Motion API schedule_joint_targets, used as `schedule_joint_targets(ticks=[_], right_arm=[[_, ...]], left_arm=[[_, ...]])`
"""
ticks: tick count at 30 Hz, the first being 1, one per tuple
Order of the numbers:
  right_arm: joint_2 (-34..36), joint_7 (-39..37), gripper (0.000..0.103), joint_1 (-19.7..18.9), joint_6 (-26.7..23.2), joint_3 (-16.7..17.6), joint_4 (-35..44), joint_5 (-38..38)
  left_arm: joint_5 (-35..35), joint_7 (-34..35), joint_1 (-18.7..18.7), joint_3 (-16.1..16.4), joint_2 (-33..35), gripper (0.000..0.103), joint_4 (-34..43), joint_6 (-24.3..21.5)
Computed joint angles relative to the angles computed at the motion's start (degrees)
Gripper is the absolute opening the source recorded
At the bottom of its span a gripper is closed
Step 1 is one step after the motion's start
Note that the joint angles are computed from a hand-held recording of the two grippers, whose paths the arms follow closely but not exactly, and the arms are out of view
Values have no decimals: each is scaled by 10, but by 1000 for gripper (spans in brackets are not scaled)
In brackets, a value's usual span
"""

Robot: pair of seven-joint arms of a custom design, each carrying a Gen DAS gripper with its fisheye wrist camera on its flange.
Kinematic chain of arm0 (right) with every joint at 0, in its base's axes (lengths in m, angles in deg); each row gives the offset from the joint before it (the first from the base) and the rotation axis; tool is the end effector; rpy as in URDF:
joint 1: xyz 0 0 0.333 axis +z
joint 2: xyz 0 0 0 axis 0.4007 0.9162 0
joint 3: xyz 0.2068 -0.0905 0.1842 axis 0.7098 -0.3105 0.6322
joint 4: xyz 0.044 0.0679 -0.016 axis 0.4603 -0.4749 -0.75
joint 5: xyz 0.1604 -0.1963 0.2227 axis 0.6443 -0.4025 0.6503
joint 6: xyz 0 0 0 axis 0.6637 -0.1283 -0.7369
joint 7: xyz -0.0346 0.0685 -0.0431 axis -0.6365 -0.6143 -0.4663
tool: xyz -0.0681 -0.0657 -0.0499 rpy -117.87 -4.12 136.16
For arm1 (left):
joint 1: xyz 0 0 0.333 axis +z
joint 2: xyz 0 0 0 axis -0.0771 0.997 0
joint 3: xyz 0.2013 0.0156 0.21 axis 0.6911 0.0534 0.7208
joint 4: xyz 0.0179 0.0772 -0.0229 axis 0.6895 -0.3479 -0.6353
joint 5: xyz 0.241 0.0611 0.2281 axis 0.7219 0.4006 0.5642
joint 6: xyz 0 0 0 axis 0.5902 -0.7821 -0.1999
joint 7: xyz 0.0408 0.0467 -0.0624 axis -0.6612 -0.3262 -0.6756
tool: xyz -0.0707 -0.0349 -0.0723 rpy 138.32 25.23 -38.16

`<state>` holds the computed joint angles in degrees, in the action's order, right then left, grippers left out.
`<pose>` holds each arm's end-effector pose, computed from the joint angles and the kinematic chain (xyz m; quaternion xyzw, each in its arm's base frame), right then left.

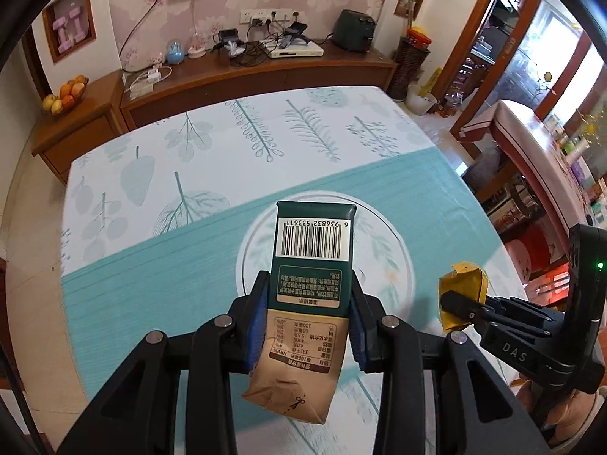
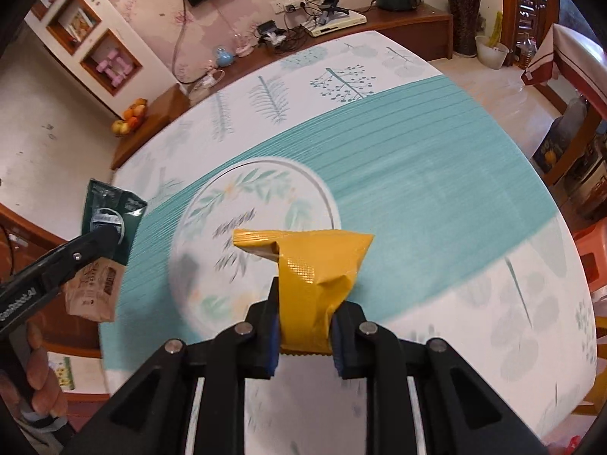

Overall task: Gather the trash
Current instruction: 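Carry carton and yellow bag down over the black bin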

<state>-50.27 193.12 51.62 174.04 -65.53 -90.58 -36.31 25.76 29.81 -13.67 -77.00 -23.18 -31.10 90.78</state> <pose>0.4276 0.3135 0.6839 -0.5187 0.8145 -0.0854 0.2455 0.5635 -0.1888 0.6930 -0.4894 0.8344 -0.2484 0.0505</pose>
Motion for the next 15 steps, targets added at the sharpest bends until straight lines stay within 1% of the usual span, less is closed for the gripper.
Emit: schedule_joint_targets(ticks=[2, 7, 11, 15], right_arm=[[-33, 7, 19, 4, 17, 4, -32, 6], [-109, -3, 19, 9, 37, 19, -94, 20], [-184, -30, 18, 13, 57, 26, -155, 40], [-259, -53, 18, 19, 65, 34, -210, 59]], left_arm=[[-9, 3, 7, 1, -61, 35, -74, 20], [-21, -19, 14, 6, -188, 35, -210, 56], [-28, -53, 15, 6, -298, 35, -318, 93], [-31, -104, 16, -1, -413, 35, -417, 113]])
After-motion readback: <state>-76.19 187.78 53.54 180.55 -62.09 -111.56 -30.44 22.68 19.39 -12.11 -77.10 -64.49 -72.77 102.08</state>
